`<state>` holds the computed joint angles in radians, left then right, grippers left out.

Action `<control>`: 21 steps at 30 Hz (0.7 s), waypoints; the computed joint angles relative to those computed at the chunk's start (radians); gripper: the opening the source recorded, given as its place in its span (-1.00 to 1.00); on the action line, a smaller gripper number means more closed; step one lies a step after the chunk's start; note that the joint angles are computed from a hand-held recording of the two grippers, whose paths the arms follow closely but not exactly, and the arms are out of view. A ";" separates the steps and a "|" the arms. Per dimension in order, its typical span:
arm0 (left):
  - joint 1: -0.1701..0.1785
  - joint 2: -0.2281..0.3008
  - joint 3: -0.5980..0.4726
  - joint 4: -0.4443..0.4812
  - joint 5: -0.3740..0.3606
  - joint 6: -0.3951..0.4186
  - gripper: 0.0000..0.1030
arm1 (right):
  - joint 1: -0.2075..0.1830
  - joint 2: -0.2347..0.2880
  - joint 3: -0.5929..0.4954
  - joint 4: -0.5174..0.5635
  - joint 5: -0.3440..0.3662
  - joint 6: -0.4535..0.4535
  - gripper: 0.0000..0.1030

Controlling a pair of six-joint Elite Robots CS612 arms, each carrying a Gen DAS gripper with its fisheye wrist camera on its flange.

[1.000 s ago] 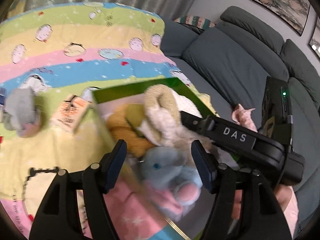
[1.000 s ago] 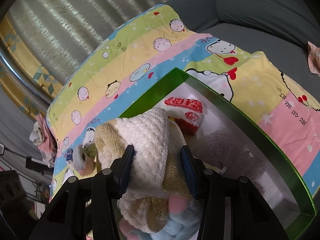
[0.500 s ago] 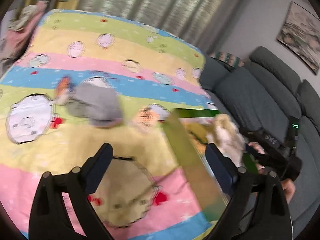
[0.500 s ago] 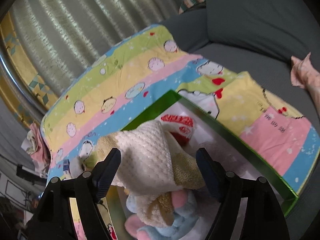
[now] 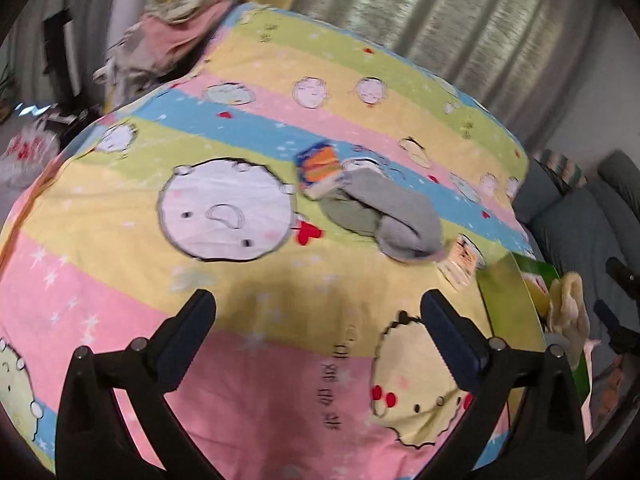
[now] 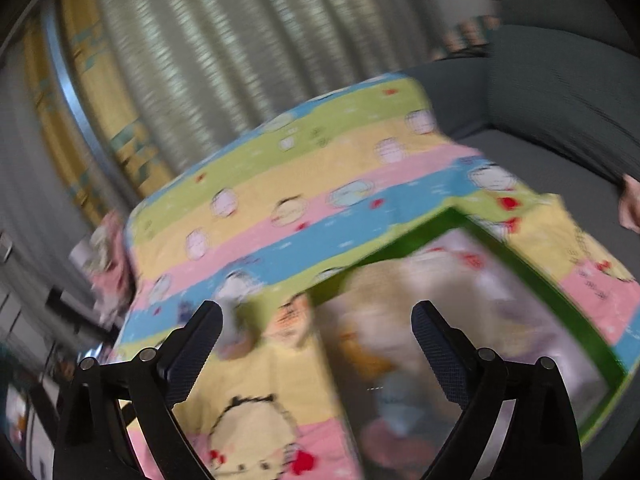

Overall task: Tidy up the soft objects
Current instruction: 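Move the right tool back to the grey knitted sock, then grasp the grey knitted sock with the right tool and lift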

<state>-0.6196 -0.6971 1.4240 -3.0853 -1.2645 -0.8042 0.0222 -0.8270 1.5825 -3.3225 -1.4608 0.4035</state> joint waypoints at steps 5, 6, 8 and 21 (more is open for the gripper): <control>-0.003 -0.022 0.019 0.070 0.110 -0.014 0.98 | 0.046 0.063 -0.121 0.127 0.124 -0.064 0.86; -0.003 -0.023 0.022 0.072 0.122 -0.014 0.98 | 0.054 0.086 -0.163 0.168 0.159 -0.070 0.86; 0.002 -0.024 0.026 0.078 0.121 -0.020 0.98 | 0.070 0.133 -0.246 0.254 0.195 -0.088 0.86; 0.014 -0.029 0.029 0.135 0.122 -0.054 0.98 | 0.114 0.309 -0.497 0.494 0.078 -0.111 -0.58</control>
